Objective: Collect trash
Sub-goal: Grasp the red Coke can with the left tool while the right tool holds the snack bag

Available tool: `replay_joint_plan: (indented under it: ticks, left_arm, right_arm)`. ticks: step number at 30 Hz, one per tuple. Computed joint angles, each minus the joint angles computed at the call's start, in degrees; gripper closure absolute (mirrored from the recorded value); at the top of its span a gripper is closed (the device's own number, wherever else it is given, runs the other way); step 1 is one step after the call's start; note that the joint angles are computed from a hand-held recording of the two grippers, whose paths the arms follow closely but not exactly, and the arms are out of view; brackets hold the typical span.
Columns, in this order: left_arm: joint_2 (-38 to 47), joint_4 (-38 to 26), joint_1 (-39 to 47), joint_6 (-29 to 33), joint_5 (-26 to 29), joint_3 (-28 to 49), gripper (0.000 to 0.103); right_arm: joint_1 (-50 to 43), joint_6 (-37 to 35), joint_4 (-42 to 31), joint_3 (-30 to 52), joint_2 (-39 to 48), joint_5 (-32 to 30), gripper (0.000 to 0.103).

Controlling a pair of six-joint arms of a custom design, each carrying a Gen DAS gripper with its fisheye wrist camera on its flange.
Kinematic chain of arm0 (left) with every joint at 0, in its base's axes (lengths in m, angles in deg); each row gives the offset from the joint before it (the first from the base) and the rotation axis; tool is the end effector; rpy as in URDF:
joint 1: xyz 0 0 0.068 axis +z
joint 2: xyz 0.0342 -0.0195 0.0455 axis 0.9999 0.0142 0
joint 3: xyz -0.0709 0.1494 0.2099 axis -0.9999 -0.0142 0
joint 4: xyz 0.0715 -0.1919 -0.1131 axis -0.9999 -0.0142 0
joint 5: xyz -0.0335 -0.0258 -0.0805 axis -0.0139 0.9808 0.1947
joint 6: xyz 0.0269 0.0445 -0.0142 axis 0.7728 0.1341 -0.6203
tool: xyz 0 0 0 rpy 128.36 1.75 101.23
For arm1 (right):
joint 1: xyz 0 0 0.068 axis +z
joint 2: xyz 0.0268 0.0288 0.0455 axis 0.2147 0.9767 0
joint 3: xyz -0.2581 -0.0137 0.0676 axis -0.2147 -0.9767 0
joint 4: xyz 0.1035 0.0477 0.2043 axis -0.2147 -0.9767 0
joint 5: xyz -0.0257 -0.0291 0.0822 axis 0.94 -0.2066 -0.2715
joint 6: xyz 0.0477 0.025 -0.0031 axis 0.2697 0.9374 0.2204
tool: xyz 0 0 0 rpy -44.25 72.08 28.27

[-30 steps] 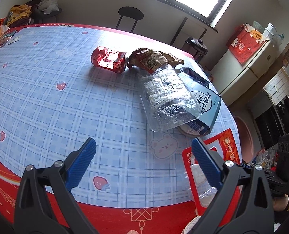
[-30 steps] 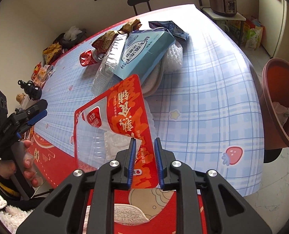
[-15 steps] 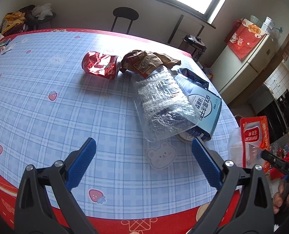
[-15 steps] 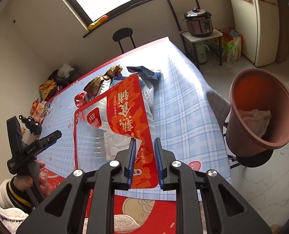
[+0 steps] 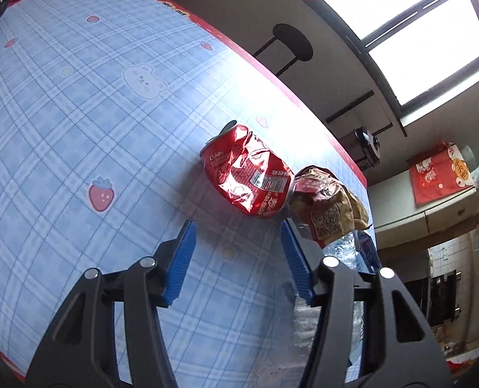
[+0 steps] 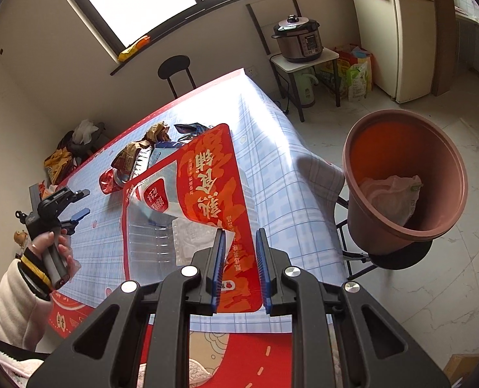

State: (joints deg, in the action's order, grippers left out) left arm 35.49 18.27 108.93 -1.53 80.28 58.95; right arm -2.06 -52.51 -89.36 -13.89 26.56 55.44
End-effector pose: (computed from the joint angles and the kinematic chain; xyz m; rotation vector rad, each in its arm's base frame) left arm 0.2832 0.0831 0.2543 -0.6493 2.4520 -0.6565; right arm 0.0900 -0.0099 0.2935 0.3560 2.4711 0.4291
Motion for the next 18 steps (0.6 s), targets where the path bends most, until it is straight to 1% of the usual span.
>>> replay_joint_plan:
  ticks: [2,3,4,6,8,12,18]
  left_arm:
    - [3.3,3.5,-0.5,-3.3,1.5,0.3,0.048]
    - [5.0,6.0,-0.3,-5.4,3.5,-0.2,0.049]
    - [6.5,8.3,0.1,-7.9,4.7,-0.8,0.054]
    - [8.7,12.6,1.1,-13.2,6.7,-2.3,0.058]
    - [10.1,16.7,1.8,-16.7,8.0,-3.6,0.058]
    - [11.7,21.5,1.9,-19.8,9.2,-4.2,0.058]
    - [14.6,24.0,0.2,-22.4,8.3,-3.1,0.059]
  right_arm:
    - [-1.1,-0.5,0.0,0.1,0.8,0.4,0.083]
    - [-1.4,-0.5,0.1,0.2,1.2,0.5,0.083]
    - [-1.5,-0.4,0.2,0.3,1.6,0.6,0.083]
    - [-0.6,0.1,0.7,0.6,2.3,1.5,0.083]
    - [0.2,0.3,0.9,1.1,2.9,2.3,0.083]
    - [1.2,0.9,1.8,1.4,4.0,3.4,0.083]
    - [1.4,1.9,2.0,0.7,4.4,4.0,0.083]
